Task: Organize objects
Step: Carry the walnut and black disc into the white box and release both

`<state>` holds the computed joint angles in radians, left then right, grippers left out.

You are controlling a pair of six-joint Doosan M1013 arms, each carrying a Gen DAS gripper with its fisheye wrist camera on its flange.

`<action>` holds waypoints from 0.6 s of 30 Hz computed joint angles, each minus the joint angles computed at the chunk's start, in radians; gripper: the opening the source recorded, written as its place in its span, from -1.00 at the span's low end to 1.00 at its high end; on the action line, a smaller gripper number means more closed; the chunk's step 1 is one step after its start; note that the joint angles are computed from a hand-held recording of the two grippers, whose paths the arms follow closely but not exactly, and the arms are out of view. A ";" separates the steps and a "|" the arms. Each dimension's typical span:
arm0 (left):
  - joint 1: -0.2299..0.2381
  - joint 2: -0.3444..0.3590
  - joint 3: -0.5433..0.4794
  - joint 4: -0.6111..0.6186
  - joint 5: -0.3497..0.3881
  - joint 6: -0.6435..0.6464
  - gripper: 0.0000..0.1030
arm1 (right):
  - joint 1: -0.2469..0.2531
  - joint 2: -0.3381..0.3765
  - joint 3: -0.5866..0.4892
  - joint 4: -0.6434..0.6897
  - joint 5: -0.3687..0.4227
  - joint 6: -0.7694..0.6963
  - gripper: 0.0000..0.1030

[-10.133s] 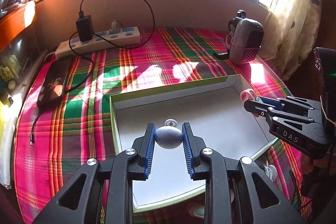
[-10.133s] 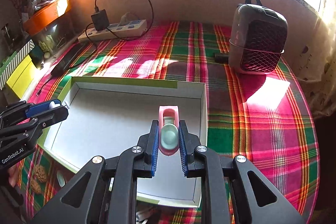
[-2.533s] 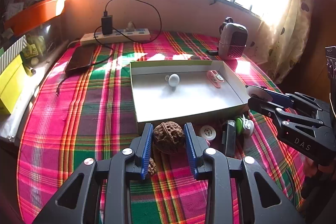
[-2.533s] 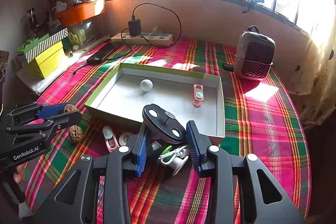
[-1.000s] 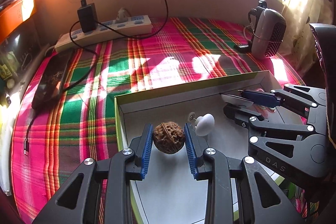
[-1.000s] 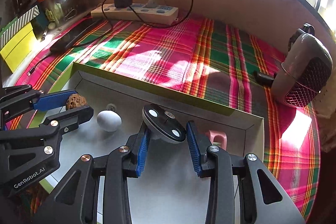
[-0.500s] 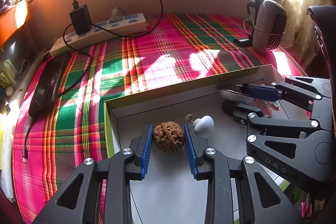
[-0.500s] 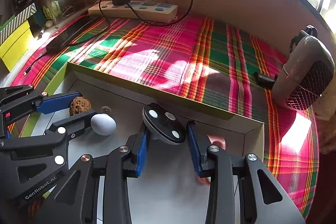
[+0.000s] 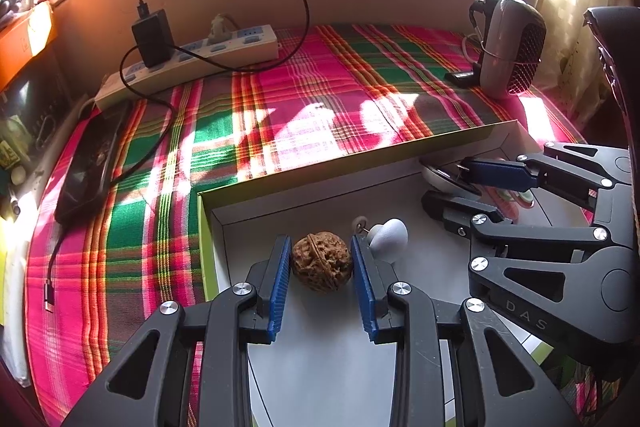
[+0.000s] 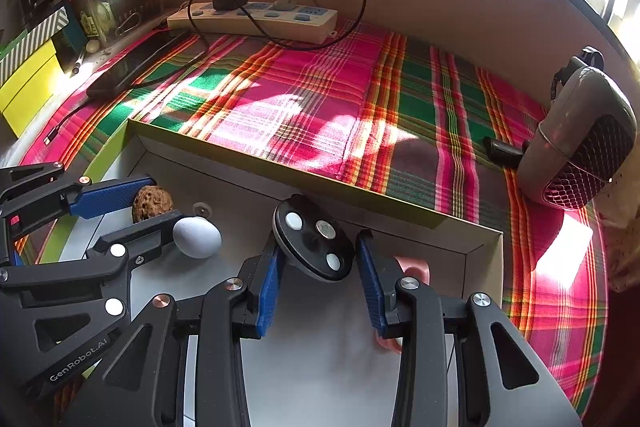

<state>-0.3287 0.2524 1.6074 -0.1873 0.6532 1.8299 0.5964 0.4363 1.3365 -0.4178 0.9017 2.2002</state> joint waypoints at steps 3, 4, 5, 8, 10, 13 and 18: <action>0.001 0.000 0.000 -0.005 0.000 0.004 -0.44 | 0.000 -0.001 0.000 0.000 0.001 0.001 -0.16; 0.003 0.001 0.000 -0.009 0.001 0.006 -0.44 | 0.000 -0.001 0.001 -0.001 0.000 0.002 -0.16; 0.002 0.001 0.000 -0.009 0.001 0.005 -0.44 | 0.000 -0.001 0.001 0.000 0.001 0.002 -0.16; 0.001 0.001 0.000 -0.004 0.000 0.003 -0.44 | 0.000 -0.001 0.000 0.001 0.003 0.003 -0.15; 0.002 0.000 0.001 -0.006 -0.003 0.004 -0.44 | 0.000 -0.001 -0.001 0.000 0.004 0.004 -0.15; -0.001 -0.007 0.009 0.005 -0.021 0.007 -0.44 | 0.001 -0.001 0.000 0.001 0.003 0.005 -0.14; 0.002 -0.010 0.010 0.007 -0.015 -0.008 -0.43 | 0.006 -0.005 0.003 -0.005 -0.003 0.013 -0.14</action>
